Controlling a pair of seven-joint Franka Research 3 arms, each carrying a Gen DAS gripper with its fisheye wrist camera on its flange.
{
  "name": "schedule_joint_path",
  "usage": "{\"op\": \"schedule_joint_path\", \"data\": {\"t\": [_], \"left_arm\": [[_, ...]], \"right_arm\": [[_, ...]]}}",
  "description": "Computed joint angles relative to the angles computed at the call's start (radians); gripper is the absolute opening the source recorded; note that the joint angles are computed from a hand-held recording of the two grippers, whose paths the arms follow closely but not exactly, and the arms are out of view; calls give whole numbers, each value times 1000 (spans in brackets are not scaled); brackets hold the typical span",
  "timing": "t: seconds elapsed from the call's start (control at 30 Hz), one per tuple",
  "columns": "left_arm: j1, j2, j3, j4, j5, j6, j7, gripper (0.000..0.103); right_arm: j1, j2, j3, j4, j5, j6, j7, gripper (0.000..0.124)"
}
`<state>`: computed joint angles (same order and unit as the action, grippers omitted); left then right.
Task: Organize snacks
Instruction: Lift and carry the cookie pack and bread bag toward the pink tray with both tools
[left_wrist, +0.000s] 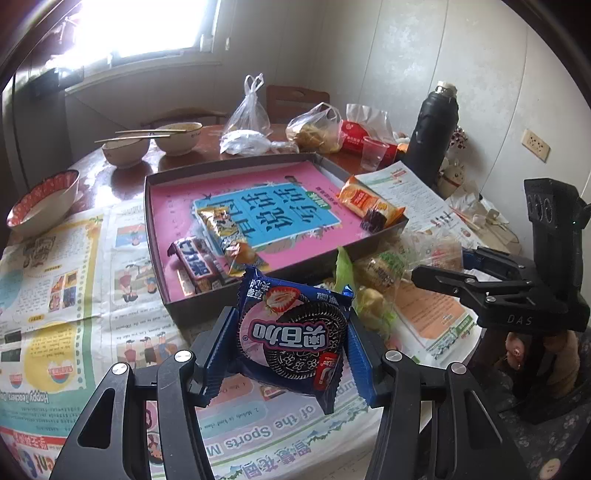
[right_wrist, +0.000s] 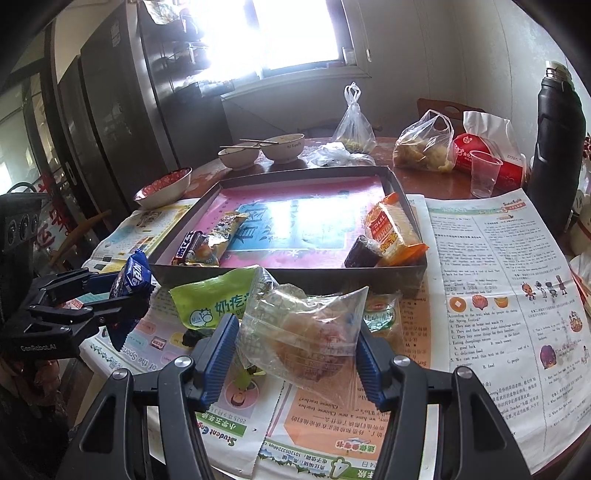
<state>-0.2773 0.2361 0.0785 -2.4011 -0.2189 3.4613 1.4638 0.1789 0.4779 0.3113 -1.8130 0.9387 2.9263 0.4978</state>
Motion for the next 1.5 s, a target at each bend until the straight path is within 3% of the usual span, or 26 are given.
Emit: {"op": "schedule_joint_path", "data": {"t": [0.3,0.43,0.5,0.77,0.87,0.97,1.1,1.5], "left_arm": [[-67,-12,50,14,-109,3,67,58],[-147,-7,111,39,-231,-1,156,58],[-145,-4,111,52,-250,-12,168,58],[-60,19,53,88,-148,-18,83,58],[-64,30,66,109,-125,-29,59,58],[-172,47,172,138,-174,-51,75,58],[-205,61,212,161,-161,-61,52,58],[-177,102,219,225,-40,-82,-72,58]], "right_arm": [[-4,2,6,26,19,-19,-20,60],[0,9,1,50,19,-15,-16,60],[6,16,-7,64,7,-21,2,60],[8,43,-10,110,-26,-32,44,60],[5,51,-4,125,-32,-29,48,60],[5,59,2,139,-35,-14,51,60],[-3,69,16,157,-38,-8,42,60],[-8,116,17,228,-73,-16,71,60]]}}
